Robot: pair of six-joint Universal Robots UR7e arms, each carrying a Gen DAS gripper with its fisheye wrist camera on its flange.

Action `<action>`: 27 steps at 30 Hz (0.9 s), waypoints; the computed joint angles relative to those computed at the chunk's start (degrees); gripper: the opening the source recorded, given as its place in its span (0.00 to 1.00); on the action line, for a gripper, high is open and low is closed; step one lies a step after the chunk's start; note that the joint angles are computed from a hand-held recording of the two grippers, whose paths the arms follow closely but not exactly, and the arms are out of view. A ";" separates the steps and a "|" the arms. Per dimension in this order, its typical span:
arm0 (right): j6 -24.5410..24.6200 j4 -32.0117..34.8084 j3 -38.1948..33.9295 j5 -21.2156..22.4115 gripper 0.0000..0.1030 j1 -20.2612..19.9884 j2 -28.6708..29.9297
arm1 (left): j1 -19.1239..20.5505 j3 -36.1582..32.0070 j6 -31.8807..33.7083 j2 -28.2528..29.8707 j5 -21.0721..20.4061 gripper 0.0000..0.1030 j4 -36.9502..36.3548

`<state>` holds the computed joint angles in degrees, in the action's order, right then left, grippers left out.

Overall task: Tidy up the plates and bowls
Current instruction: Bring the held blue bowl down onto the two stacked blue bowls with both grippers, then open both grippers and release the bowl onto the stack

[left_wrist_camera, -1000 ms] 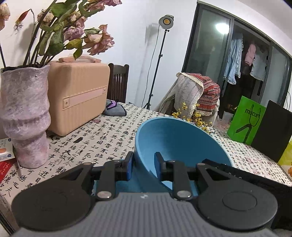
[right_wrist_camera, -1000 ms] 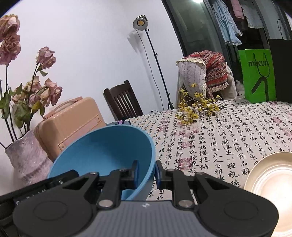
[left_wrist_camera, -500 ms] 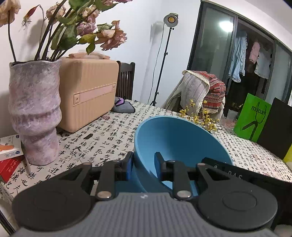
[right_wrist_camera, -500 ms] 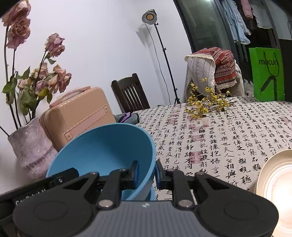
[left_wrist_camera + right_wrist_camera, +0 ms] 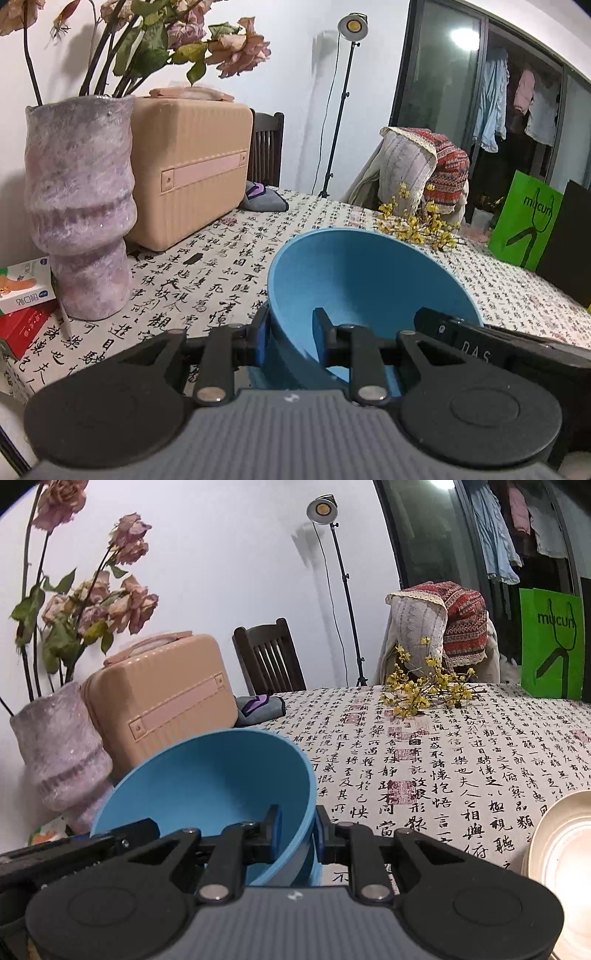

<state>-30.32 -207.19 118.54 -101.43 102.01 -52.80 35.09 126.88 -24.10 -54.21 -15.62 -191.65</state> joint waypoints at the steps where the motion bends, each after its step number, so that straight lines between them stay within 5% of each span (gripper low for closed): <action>1: -0.14 0.07 -0.10 -0.04 0.17 -0.05 0.15 | 0.16 0.05 -0.12 0.01 -0.09 0.24 0.17; 20: -10.33 -5.50 -0.09 -0.87 0.17 -0.12 3.54 | 0.72 -0.46 1.60 1.07 1.78 0.25 2.42; 27: -8.97 -4.58 0.26 1.26 0.19 -1.29 2.51 | 1.08 -0.59 6.64 2.47 0.93 0.38 -4.46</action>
<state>-39.29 -211.77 118.80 -100.17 100.72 -50.29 36.17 126.29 -17.46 -51.74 -14.69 -196.11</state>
